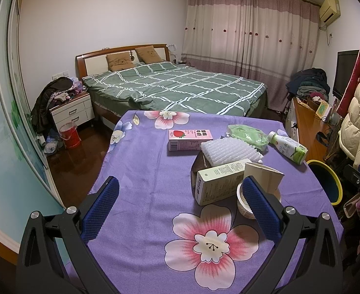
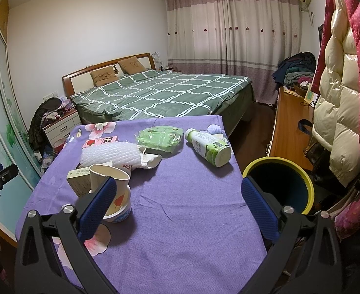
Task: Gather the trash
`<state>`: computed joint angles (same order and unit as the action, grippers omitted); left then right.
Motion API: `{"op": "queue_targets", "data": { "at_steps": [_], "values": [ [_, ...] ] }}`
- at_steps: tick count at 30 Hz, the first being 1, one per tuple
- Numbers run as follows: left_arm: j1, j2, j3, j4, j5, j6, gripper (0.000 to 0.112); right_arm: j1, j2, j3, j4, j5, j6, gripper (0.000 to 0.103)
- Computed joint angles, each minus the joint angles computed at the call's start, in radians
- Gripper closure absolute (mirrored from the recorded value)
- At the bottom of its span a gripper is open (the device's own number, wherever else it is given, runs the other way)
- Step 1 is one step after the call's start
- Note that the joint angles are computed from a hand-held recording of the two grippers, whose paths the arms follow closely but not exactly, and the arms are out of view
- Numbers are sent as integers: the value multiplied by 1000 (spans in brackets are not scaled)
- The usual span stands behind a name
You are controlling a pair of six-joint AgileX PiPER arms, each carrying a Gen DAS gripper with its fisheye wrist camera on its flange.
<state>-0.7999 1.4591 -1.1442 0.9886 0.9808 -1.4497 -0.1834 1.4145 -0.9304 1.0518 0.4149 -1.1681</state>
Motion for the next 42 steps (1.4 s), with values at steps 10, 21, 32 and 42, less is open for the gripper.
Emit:
{"op": "queue_targets", "data": {
  "at_steps": [10, 21, 32, 42],
  "values": [
    [0, -1, 0, -2, 1, 2, 13, -2, 0, -1, -2, 3, 2, 6],
    [8, 25, -4, -7, -20, -2, 13, 4, 27, -5, 8, -11, -2, 6],
    [169, 100, -68, 31, -115, 43, 13, 63, 233, -263, -110, 14, 122, 6],
    [332, 213, -194, -30, -173, 172, 13, 212, 848, -1115, -569, 331, 677, 33]
  ]
}}
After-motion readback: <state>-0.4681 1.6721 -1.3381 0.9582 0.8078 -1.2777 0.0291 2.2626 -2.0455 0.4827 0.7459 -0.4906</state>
